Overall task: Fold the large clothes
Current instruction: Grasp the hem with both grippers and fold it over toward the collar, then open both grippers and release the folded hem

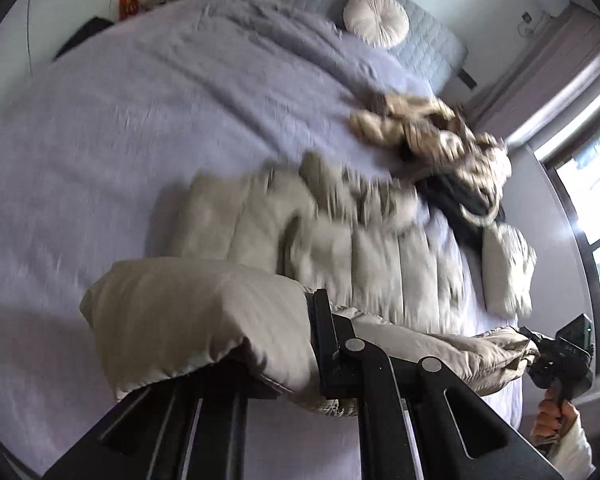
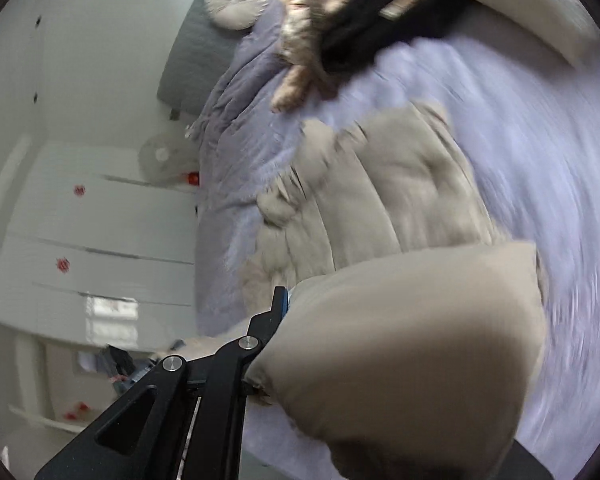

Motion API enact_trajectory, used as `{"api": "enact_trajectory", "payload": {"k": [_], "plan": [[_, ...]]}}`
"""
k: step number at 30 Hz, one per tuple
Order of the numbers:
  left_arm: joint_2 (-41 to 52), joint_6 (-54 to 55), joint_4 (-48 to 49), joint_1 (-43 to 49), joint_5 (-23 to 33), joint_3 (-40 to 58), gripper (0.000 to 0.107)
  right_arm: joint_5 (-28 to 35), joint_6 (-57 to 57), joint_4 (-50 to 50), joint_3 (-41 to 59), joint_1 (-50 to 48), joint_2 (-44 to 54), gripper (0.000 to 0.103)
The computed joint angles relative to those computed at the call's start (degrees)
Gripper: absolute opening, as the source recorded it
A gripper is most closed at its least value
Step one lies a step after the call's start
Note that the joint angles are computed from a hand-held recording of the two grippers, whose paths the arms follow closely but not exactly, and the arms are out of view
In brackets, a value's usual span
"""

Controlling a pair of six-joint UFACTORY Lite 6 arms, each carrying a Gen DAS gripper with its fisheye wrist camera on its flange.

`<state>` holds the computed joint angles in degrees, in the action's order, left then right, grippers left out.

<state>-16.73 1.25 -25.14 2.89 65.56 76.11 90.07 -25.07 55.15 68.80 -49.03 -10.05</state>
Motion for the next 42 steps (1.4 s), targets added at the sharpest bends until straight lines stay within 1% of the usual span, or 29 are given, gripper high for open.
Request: {"api": "enact_trajectory", "payload": {"k": [3,6,8,10,11,13,15,18,19,20,23,25,26,27,28,29,30,32,33,34,35,36,37,38,40,41,42], "plan": [[10.8,-5.5,6.5,-5.0,-6.3,7.0,0.013,-9.2,4.4,-1.3,12.3,10.9,13.6,0.009],[21.9,-7.1,11.3,-7.4,-9.2,12.9,0.013,-16.2,7.7,-3.7,18.9,17.6,23.7,0.009],[27.8,-6.8,12.6,-8.0,-10.0,15.7,0.013,-19.2,8.7,-4.6,21.0,19.6,28.2,0.009],[33.7,-4.7,11.9,-7.4,-9.9,19.1,0.013,-22.5,10.0,-5.2,22.0,21.7,31.5,0.009],[35.0,-4.1,11.6,-7.5,-9.8,19.5,0.013,-23.5,10.5,-5.3,22.3,22.1,32.3,0.009],[39.8,-2.9,11.7,-7.2,-6.2,24.6,0.014,-25.0,11.2,-5.5,21.6,22.5,33.1,0.009],[40.4,-2.3,12.4,-7.6,-3.6,26.6,0.015,-26.1,11.8,-5.9,21.2,23.2,33.2,0.009],[39.2,0.3,12.9,-8.4,-1.7,27.9,0.018,-27.8,13.1,-7.4,22.5,24.5,34.4,0.009],[38.8,1.4,12.8,-8.5,-0.4,28.5,0.019,-28.1,13.9,-7.8,23.1,24.9,34.9,0.009],[38.8,2.1,12.5,-8.3,0.3,29.0,0.021,-28.3,14.5,-8.2,23.4,25.1,35.3,0.009],[38.5,4.5,11.8,-8.0,2.9,30.3,0.022,-28.3,16.4,-9.7,25.0,25.8,36.7,0.009],[38.3,6.0,11.2,-7.8,4.2,30.6,0.026,-28.3,17.8,-11.0,26.1,26.3,37.7,0.009],[38.3,6.6,10.3,-7.6,5.2,30.8,0.030,-28.4,18.6,-11.5,26.5,26.6,38.2,0.009],[38.3,7.2,9.2,-7.2,6.0,31.0,0.047,-28.4,19.5,-12.0,26.9,26.7,38.6,0.009],[37.8,7.8,8.0,-6.7,6.4,30.8,0.061,-28.4,20.5,-12.4,27.2,26.7,39.3,0.010],[36.7,7.8,7.5,-6.5,5.7,30.1,0.091,-28.4,21.1,-12.1,27.2,26.5,39.8,0.010],[35.7,7.4,8.1,-6.5,4.7,29.4,0.103,-28.5,21.3,-11.7,27.0,26.4,40.1,0.011],[33.5,6.5,10.1,-6.9,1.6,27.3,0.103,-28.3,21.0,-11.3,26.9,26.4,39.9,0.017],[32.5,5.1,12.5,-7.4,-0.4,26.0,0.103,-27.8,20.9,-11.6,27.6,26.5,39.9,0.025],[31.6,3.5,15.1,-8.1,-2.3,24.8,0.103,-27.3,20.9,-11.9,28.2,26.7,39.9,0.037],[31.0,1.8,17.6,-8.9,-3.8,23.9,0.103,-26.7,21.0,-12.3,29.0,26.8,39.4,0.045],[30.5,-0.8,21.3,-10.1,-5.6,22.9,0.103,-26.3,20.8,-12.8,29.7,27.0,38.3,0.065],[30.3,-2.6,23.6,-10.8,-6.9,22.1,0.103,-26.0,20.3,-13.0,30.1,27.1,37.0,0.077],[30.5,-2.7,23.7,-10.6,-7.5,22.0,0.103,-25.7,19.3,-13.6,30.3,27.1,34.9,0.078],[30.6,-1.1,21.8,-10.1,-9.0,20.8,0.084,-24.9,17.3,-14.5,30.2,26.9,30.9,0.078],[31.1,-0.4,21.7,-10.4,-9.4,20.1,0.069,-24.5,15.4,-14.4,29.0,26.6,28.2,0.077],[31.6,-0.5,22.5,-11.0,-10.1,19.3,0.058,-24.3,13.6,-14.9,27.4,26.7,25.8,0.065]]}}
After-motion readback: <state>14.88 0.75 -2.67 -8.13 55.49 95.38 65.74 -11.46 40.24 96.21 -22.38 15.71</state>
